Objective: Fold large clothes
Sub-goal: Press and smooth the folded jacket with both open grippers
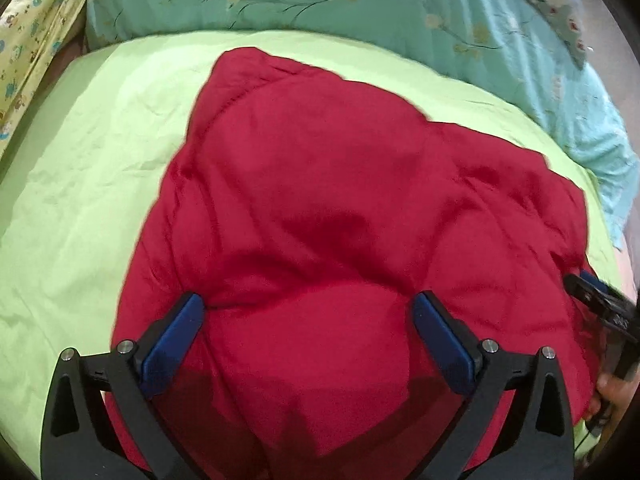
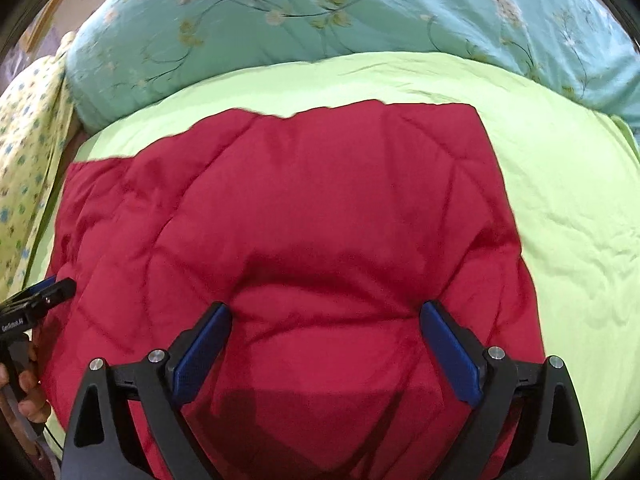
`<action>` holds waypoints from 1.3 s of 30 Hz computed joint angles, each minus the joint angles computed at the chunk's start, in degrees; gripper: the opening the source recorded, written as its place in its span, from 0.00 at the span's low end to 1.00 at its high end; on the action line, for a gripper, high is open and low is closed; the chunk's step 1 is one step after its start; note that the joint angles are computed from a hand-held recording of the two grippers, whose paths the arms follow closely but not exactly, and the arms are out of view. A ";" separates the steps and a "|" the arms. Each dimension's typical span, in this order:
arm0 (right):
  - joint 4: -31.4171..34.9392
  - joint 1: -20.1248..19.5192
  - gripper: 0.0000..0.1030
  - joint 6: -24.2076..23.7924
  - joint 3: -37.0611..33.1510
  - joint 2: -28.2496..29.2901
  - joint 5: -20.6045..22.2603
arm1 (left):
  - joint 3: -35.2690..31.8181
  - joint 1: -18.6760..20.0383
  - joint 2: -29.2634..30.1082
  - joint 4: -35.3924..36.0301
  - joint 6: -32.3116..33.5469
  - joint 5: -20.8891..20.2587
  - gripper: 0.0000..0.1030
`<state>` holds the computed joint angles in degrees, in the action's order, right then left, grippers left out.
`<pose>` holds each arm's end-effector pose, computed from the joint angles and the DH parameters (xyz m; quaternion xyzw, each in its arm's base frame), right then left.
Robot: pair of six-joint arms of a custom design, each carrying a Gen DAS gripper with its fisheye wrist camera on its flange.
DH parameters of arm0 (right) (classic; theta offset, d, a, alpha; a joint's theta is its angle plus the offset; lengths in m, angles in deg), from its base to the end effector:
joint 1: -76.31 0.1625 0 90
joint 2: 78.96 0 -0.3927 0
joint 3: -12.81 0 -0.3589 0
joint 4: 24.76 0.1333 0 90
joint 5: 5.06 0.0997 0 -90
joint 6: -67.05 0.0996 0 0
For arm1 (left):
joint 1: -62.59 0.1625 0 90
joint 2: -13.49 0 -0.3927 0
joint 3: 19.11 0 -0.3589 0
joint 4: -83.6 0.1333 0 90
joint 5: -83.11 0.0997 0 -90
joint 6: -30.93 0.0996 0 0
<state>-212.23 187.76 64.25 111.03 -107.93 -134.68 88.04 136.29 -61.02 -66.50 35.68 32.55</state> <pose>0.2825 -0.5281 -0.0034 0.1109 -0.9094 0.2796 0.2872 0.0396 -0.5649 0.3251 0.0883 0.9137 -0.2553 0.3036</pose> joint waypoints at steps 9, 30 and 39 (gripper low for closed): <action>-5.34 -2.05 0.93 -0.52 1.26 0.47 2.33 | -1.05 1.31 1.68 -1.55 -1.61 0.45 1.00; -12.50 -3.23 0.93 -2.46 3.38 0.59 5.32 | 19.63 -7.35 -19.47 -4.33 -2.39 -4.48 1.00; -19.31 -1.12 0.95 -5.19 5.96 0.95 3.72 | 23.25 -6.56 -14.96 -9.90 0.27 1.34 1.00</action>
